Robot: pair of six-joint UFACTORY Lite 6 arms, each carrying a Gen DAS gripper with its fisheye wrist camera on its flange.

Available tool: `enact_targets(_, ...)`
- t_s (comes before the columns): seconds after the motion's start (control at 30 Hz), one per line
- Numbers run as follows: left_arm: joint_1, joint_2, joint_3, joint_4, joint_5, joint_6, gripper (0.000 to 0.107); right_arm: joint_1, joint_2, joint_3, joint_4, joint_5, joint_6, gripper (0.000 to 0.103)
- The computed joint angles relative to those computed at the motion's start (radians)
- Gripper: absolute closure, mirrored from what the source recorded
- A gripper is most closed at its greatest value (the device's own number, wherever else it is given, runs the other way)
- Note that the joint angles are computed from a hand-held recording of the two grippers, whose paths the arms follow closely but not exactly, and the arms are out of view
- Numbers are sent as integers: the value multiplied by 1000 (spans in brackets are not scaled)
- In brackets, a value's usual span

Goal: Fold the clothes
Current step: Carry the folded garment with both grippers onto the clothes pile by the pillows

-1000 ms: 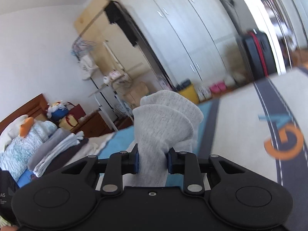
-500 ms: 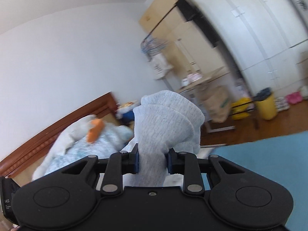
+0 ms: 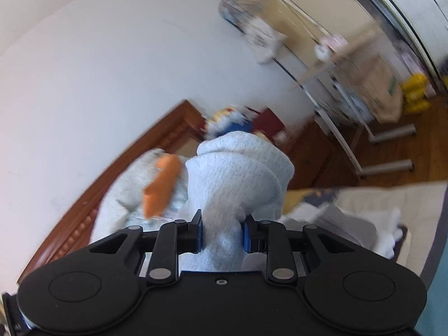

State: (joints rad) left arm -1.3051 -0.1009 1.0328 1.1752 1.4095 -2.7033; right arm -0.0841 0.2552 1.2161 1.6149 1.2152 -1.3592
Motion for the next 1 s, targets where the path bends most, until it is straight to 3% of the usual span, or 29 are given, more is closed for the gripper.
enact_targets(0.07,77,29,-84,-35,-116,-58,90,49,50,-14,-37,-117,-12,73)
enact_targets(0.13,96,79,-150,-7,-168,-155,87,53,68,-47,-28,-142,-68,74)
enact_targets(0.23,74,145,-139,17,-129,-178,87,33,71,-93,-5,-121,-160,73)
enact_targets(0.3,45,225,-52,-9,-74,-122,87,60,85,-12,-50,-156,-108,74)
enact_targets(0.43,47,266,-20,6,-71,-139,87,134,113,135,-90,-271,-140,74)
enact_targets(0.5,36,245,-26,-4,-69,-128,87,169,110,183,-175,-363,-116,67)
enact_targets(0.57,18,217,-37,-18,-65,-113,83,180,90,206,-282,-436,-75,41)
enact_targets(0.63,-30,208,-12,-43,17,-62,80,172,24,171,-304,-516,-35,29)
enact_targets(0.7,-88,211,29,-65,125,1,77,142,-60,109,-215,-570,-47,29)
enact_targets(0.73,-112,229,67,-80,189,33,77,123,-93,84,-155,-574,-83,39)
enact_targets(0.77,-126,260,122,-99,253,62,77,103,-116,66,-93,-543,-147,52)
enact_targets(0.87,-145,320,237,-96,374,128,77,69,-88,98,-85,-344,-228,62)
enact_targets(0.93,-124,289,226,-55,318,171,77,110,-85,79,-72,-314,-344,61)
enact_targets(1.0,-65,223,178,-38,170,194,77,184,-92,38,-39,-380,-493,61)
